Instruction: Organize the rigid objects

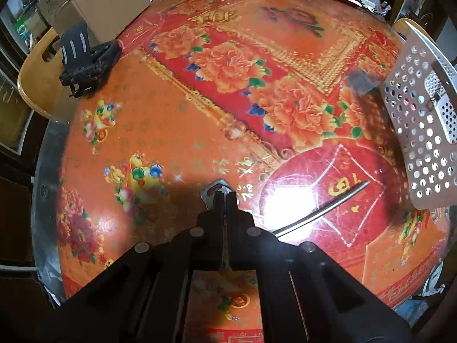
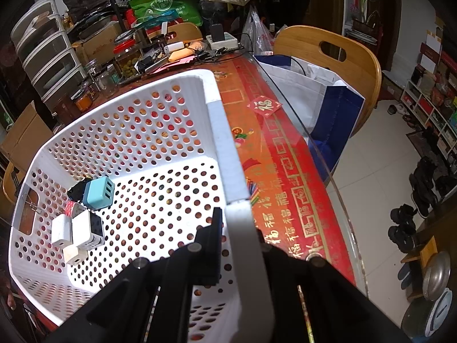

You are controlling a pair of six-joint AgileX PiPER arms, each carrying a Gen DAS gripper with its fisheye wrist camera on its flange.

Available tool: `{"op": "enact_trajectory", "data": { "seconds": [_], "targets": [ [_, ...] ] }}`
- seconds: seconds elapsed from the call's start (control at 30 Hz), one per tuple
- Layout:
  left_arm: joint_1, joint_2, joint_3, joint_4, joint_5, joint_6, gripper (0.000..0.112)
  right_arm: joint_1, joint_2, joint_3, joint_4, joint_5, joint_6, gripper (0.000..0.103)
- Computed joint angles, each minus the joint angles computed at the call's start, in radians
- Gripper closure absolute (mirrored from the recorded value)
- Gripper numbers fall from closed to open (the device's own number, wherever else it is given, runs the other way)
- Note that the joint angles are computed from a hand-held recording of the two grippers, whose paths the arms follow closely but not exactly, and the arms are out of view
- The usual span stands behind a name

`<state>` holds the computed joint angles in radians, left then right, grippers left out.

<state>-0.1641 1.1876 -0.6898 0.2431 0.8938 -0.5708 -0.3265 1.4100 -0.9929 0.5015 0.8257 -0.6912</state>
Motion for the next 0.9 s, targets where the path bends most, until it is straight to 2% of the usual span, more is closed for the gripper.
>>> {"op": "enact_trajectory", "data": {
  "seconds": [0.1, 0.2, 0.27, 0.33, 0.37, 0.57, 0.7, 0.8, 0.9],
  "targets": [
    [0.022, 0.006, 0.005, -0.027, -0.015, 0.021, 0.11, 0.0, -0.001, 0.003, 0.005, -0.003, -0.003, 0.095],
    [0.038, 0.012, 0.007, -0.042, -0.024, 0.03, 0.097, 0.0, -0.001, 0.005, 0.007, -0.003, -0.006, 0.095],
    [0.044, 0.012, 0.007, -0.041, -0.027, 0.024, 0.071, -0.002, 0.0, 0.004, 0.008, -0.002, -0.009, 0.095],
    [0.043, -0.003, 0.009, -0.03, -0.031, 0.013, 0.057, -0.001, -0.001, 0.005, 0.007, -0.002, -0.009, 0.095],
    [0.04, -0.01, 0.008, -0.022, -0.028, 0.006, 0.055, -0.001, -0.001, 0.005, 0.007, -0.002, -0.009, 0.095],
    [-0.003, -0.047, -0.004, -0.018, 0.006, -0.017, 0.055, -0.002, 0.0, 0.004, 0.008, -0.002, -0.009, 0.095],
    [-0.161, -0.07, -0.03, 0.005, 0.043, -0.084, 0.055, -0.001, -0.001, 0.005, 0.007, -0.002, -0.008, 0.095],
    [-0.316, -0.019, -0.066, 0.052, 0.062, -0.163, 0.055, -0.002, -0.001, 0.005, 0.009, -0.001, -0.01, 0.095],
    [-0.335, 0.05, -0.093, 0.026, 0.041, -0.131, 0.055, -0.003, 0.0, 0.004, 0.009, 0.0, -0.01, 0.095]
  ]
}}
